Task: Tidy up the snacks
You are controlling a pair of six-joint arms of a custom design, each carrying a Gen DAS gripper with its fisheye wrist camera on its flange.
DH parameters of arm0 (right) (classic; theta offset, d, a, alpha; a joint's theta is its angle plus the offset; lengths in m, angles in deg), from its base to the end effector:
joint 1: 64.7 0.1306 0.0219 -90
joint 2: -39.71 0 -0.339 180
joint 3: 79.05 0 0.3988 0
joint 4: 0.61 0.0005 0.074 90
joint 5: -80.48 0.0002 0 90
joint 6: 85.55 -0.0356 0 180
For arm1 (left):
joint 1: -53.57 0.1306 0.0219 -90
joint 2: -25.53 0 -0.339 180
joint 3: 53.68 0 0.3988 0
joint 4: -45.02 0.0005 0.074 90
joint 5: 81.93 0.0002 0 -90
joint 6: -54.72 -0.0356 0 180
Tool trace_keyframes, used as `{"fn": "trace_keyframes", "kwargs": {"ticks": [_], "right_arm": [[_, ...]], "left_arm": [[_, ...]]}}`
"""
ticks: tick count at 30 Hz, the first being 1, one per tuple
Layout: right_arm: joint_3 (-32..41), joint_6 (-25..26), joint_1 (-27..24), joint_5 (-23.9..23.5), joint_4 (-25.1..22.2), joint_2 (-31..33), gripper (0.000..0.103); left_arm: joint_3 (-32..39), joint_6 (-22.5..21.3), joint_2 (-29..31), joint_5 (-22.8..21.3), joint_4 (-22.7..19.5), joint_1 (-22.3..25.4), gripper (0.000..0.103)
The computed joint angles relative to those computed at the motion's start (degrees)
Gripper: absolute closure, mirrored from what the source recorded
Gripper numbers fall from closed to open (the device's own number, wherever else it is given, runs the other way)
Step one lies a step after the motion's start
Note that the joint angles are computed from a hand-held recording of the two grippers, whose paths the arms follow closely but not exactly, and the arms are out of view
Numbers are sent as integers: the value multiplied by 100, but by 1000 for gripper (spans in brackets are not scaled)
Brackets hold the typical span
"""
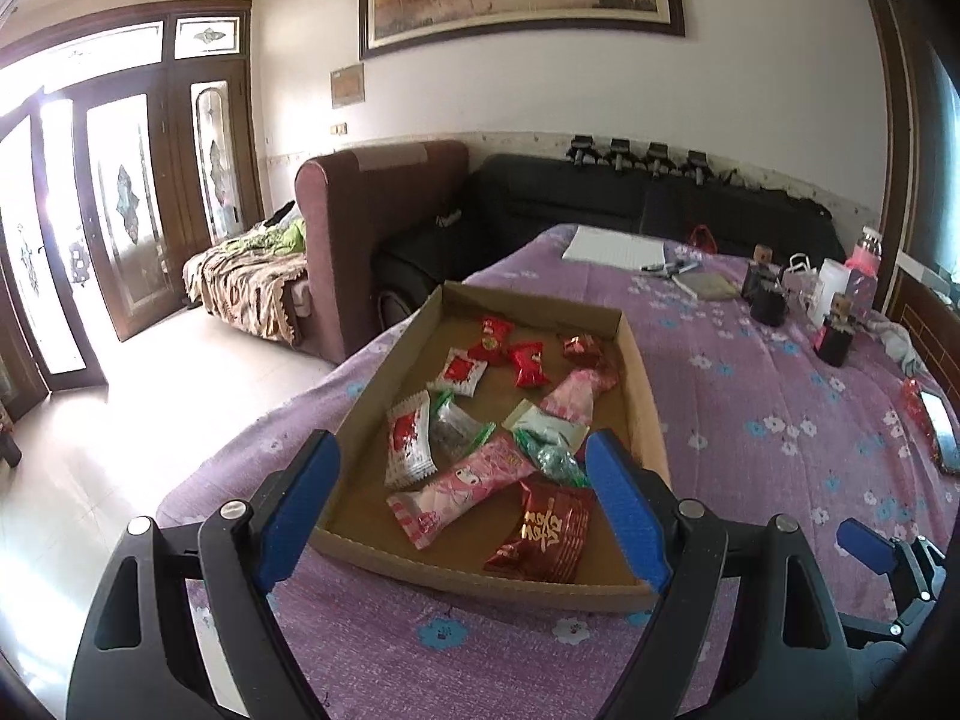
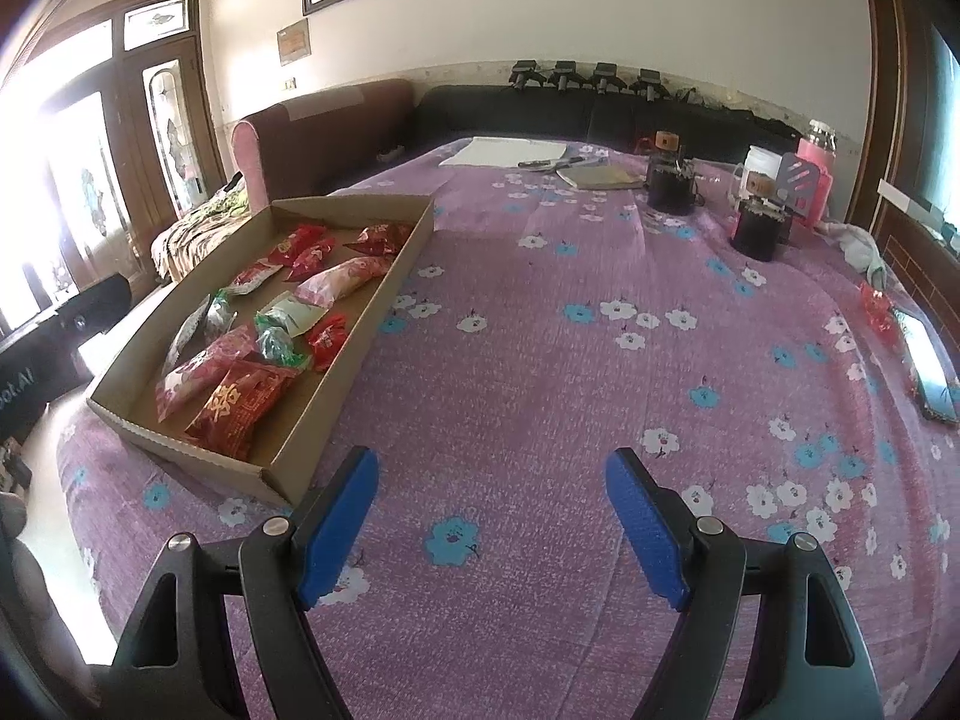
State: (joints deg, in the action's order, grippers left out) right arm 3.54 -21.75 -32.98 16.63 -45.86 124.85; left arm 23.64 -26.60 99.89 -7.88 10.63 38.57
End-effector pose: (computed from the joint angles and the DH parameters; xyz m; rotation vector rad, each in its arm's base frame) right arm 0.4020 0.2295 0.3720 0.0947 2.2966 -0.0375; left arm 0.4091 -0.1000 0.4210 -0.0487 2.0958 0.0461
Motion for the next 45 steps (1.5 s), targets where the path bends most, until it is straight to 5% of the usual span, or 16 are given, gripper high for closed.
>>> {"fn": "trace_keyframes", "kwargs": {"ticks": [27,34,38,45], "right_arm": [[61,92,194,345,-156,-4,21],[36,176,222,414,-78,-12,21],[48,229,253,438,-57,-5,21],[29,346,344,570,22,-45,21]], "left_arm": [[-67,54,-22,130,-113,108,18],[-506,354,-476,135,592,229,18],[-616,627,-618,401,755,398,1],[-892,120,-829,181,1417,323,0]]}}
